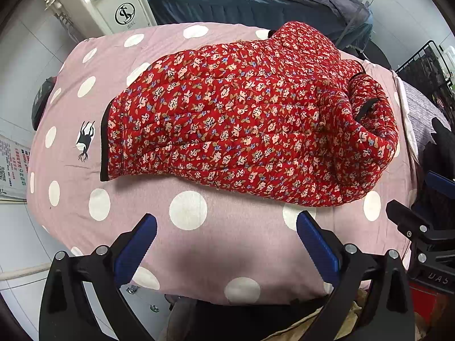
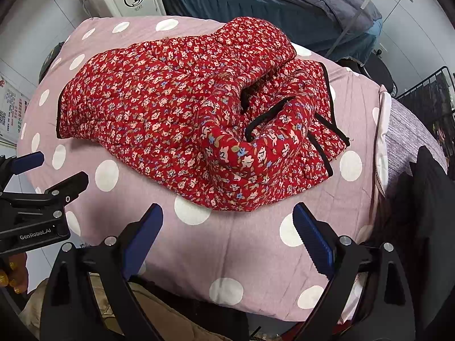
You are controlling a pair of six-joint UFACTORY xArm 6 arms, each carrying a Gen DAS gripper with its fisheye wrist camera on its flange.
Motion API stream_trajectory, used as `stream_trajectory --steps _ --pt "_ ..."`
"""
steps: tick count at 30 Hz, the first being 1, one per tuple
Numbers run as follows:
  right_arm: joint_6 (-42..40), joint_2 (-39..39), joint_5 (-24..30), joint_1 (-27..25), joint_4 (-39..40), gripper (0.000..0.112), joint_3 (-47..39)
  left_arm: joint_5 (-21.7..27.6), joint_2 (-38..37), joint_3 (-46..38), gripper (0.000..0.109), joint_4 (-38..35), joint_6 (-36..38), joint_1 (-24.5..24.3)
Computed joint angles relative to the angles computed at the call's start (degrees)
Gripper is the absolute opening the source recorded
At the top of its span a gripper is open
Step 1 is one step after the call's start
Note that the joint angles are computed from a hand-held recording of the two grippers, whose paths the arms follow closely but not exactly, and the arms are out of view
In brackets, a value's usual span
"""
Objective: Fold large clothes
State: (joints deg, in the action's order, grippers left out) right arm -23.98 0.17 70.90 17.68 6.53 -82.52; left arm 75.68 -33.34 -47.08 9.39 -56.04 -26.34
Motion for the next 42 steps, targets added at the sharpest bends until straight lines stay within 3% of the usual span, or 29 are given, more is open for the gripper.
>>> stream_trajectory --steps 42 --pt "0.01 -0.26 -0.24 0.05 -0.09 0.091 0.49 0.41 -0.34 0.41 0.097 -1.68 0.02 -0.04"
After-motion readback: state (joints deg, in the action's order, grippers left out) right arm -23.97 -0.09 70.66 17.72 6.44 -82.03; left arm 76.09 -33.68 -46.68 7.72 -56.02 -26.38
